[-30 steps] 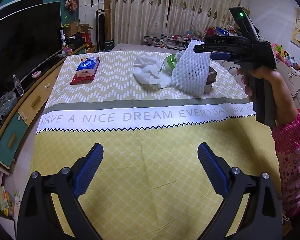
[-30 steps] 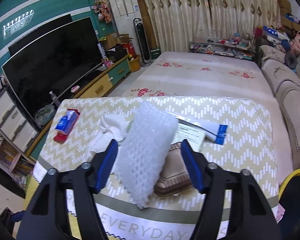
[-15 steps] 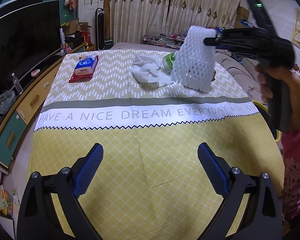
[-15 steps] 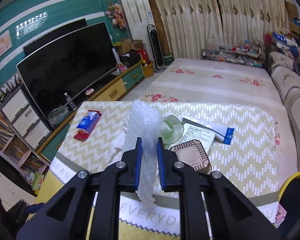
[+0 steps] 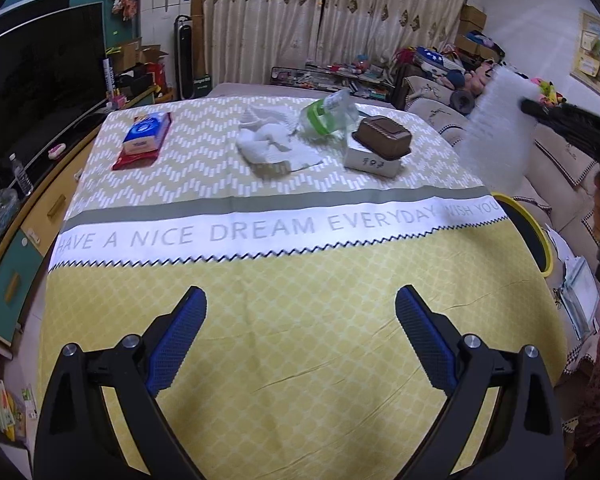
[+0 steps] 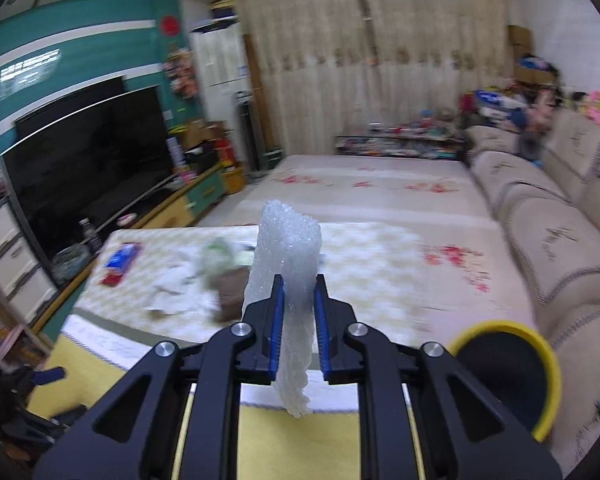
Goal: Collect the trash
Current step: 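Carry the foam sleeve over the bin and open the right gripper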
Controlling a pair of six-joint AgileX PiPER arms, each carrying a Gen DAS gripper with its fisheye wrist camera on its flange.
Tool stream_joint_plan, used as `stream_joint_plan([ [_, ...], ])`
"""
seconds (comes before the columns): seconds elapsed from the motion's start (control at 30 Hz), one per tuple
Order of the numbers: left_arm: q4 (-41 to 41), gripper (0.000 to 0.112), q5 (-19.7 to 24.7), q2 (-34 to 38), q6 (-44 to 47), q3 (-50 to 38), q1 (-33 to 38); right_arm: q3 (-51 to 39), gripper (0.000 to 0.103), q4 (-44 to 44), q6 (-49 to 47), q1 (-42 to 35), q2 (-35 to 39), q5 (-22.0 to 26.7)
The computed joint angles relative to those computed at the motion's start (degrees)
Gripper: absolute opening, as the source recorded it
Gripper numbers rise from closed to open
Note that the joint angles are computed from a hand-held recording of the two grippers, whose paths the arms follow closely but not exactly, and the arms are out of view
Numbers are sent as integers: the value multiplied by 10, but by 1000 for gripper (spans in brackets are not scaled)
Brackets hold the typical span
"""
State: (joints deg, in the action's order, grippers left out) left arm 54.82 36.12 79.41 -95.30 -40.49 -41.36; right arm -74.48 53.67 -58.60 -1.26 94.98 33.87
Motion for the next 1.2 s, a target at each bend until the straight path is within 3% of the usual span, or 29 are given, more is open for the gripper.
stream_joint_plan([
  [0.3, -7, 94, -7, 53, 34, -62, -9, -36, 14, -80, 55, -146, 84, -39],
  [0.6, -27, 94, 6, 94, 80, -114, -17, -91, 16, -145, 121, -179, 197, -71],
  [0.63, -28, 94, 7, 96, 83, -117, -18, -96, 19, -154, 131, -179, 205, -72],
  [0.77, -33, 95, 10, 106, 102, -133, -13, -96, 47, -144, 122, -186, 214, -83],
  [1.2, -106, 95, -43, 164, 262, -216, 72, -62, 55, -84, 69, -180, 172, -80],
])
